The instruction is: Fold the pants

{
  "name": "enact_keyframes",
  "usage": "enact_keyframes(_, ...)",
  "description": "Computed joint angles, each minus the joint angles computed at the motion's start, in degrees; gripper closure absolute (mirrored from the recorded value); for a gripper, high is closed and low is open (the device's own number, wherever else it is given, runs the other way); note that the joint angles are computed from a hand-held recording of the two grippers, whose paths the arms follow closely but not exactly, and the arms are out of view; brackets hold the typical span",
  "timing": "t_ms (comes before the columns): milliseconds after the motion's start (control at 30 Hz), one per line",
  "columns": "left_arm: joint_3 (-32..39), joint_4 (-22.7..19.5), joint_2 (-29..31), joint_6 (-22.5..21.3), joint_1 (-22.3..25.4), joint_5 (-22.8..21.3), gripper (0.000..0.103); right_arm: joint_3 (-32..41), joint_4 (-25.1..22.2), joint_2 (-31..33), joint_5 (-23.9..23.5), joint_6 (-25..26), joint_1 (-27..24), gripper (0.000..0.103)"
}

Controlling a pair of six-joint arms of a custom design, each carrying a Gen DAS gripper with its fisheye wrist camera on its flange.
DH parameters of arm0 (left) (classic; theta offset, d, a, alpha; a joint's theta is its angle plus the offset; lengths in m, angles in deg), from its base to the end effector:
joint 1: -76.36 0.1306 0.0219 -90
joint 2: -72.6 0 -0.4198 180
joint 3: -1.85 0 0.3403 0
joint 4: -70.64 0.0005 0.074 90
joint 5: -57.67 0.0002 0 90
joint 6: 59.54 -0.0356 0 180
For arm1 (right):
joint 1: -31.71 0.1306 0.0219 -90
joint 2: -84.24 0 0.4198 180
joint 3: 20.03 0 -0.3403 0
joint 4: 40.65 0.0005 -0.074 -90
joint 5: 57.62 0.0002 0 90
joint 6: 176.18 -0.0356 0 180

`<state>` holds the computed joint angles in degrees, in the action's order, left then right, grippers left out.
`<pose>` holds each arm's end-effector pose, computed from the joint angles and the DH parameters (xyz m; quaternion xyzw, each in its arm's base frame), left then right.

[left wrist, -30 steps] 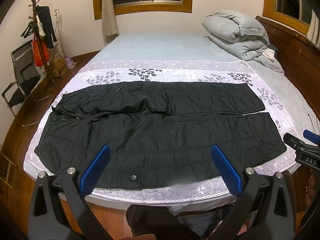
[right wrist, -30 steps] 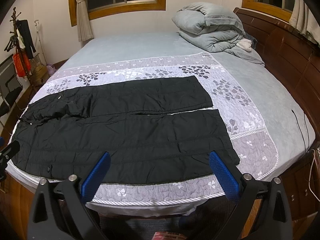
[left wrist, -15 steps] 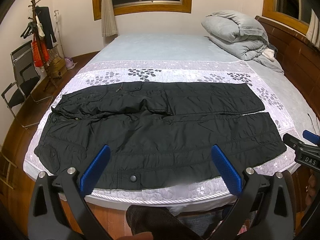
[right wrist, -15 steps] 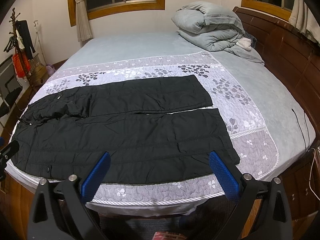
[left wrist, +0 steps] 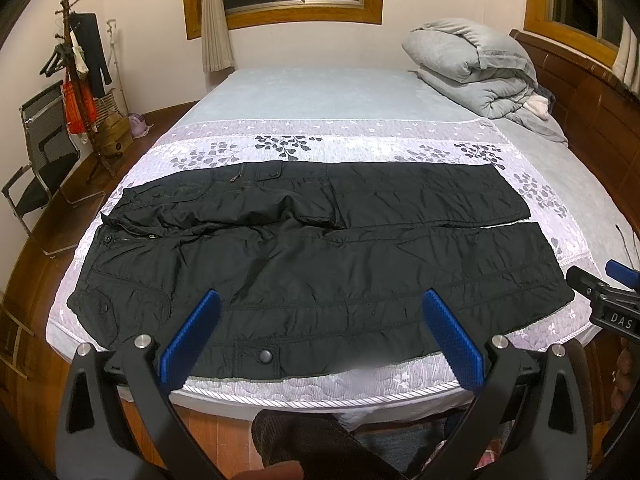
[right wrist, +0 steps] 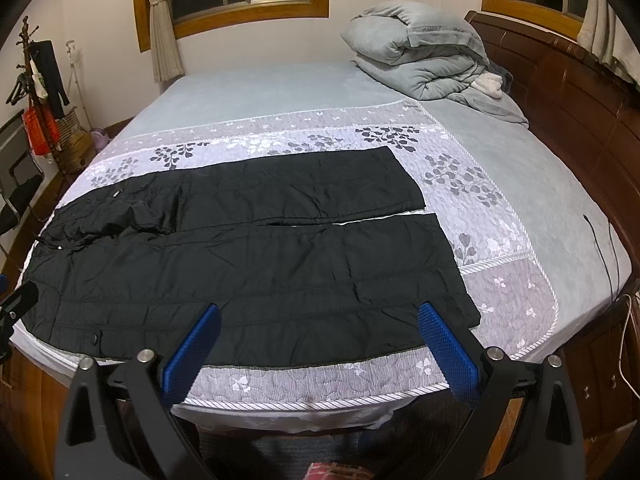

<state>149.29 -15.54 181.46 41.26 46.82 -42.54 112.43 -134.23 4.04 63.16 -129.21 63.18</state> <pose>0.4353 -0.2400 0.6594 0.1194 0.9215 -0.0463 0.3667 0.3770 0.2088 0.6364 0.1603 0.9218 -0.0580 0.3482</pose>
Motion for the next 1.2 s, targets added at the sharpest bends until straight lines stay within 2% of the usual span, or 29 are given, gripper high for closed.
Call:
enact_keyframes(767,-0.32,0.19,0.23,0.0,-0.28,-0.15,0.003,-1.24,0.66,-0.28,-0.55,0.1,-0.44,0.004)
enact_keyframes(1200,2.93,-1.49,2.86,-0.3,-0.36,0.11,0.003,-2.43,1.73,0.13,-2.49,1.06,-1.93,0.004)
